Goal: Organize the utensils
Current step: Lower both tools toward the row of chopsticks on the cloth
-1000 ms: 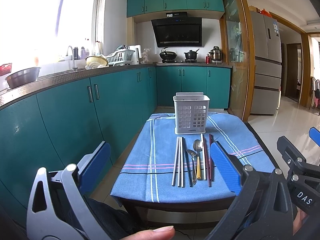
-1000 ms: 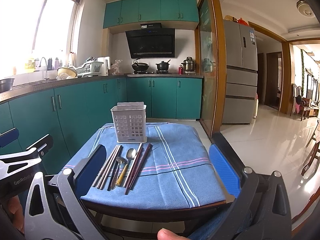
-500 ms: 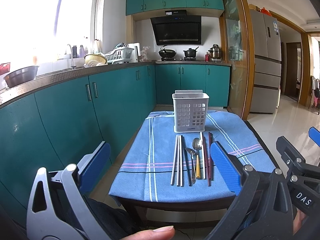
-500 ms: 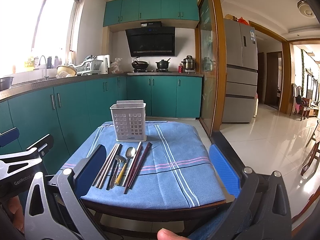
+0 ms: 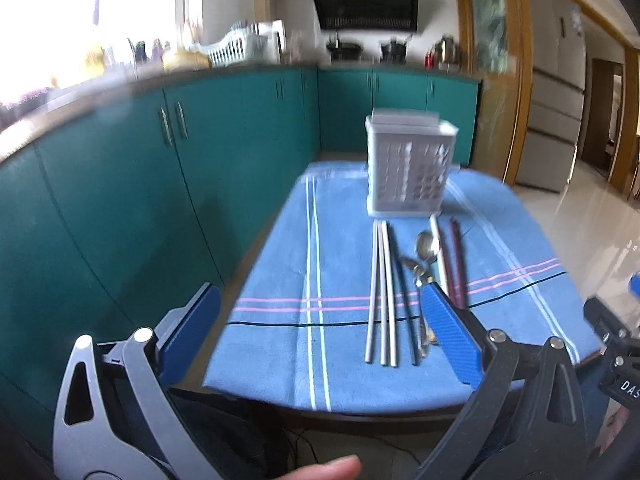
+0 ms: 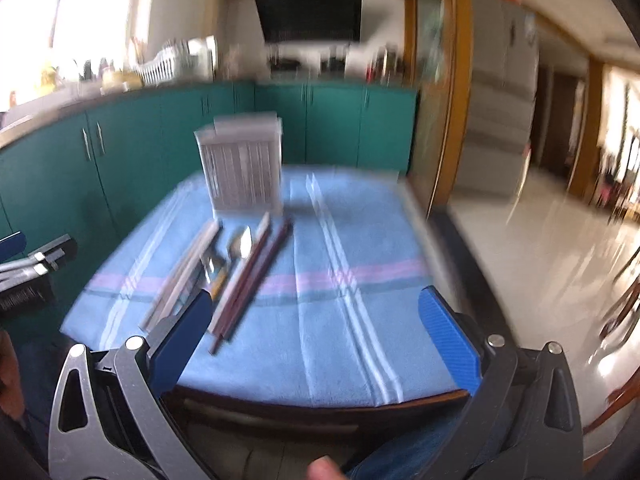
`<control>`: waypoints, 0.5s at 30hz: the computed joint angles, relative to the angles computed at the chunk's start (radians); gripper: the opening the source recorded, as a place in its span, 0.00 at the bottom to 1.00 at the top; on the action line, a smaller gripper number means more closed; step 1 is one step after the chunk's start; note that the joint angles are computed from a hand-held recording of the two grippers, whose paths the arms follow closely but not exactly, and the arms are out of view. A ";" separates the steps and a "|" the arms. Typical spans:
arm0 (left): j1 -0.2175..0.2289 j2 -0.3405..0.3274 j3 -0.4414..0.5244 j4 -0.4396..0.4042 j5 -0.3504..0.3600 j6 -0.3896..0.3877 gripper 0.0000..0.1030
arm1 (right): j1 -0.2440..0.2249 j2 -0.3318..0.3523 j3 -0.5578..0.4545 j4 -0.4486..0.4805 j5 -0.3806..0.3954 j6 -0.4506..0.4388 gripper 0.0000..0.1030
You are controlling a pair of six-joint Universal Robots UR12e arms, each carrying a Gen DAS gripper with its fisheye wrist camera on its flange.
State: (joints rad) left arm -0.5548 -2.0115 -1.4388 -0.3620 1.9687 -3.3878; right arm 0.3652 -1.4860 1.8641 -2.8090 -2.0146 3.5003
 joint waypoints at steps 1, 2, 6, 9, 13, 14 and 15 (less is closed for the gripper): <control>0.009 -0.013 0.015 -0.021 -0.017 -0.004 0.94 | -0.018 0.006 -0.003 0.018 0.046 0.006 0.90; 0.019 -0.031 0.040 -0.051 -0.037 -0.006 0.89 | -0.045 0.017 -0.012 0.046 0.110 0.006 0.85; 0.054 -0.099 0.137 -0.155 -0.136 0.008 0.78 | -0.101 0.073 -0.075 0.126 0.223 0.020 0.59; 0.071 -0.159 0.230 -0.254 -0.200 0.011 0.74 | -0.124 0.131 -0.150 0.178 0.269 0.007 0.58; 0.081 -0.229 0.343 -0.377 -0.244 0.027 0.58 | -0.141 0.216 -0.270 0.281 0.313 -0.024 0.57; 0.083 -0.246 0.370 -0.409 -0.244 0.026 0.54 | -0.147 0.236 -0.300 0.314 0.326 -0.030 0.56; 0.085 -0.258 0.391 -0.433 -0.253 0.022 0.53 | -0.150 0.258 -0.331 0.346 0.330 -0.036 0.52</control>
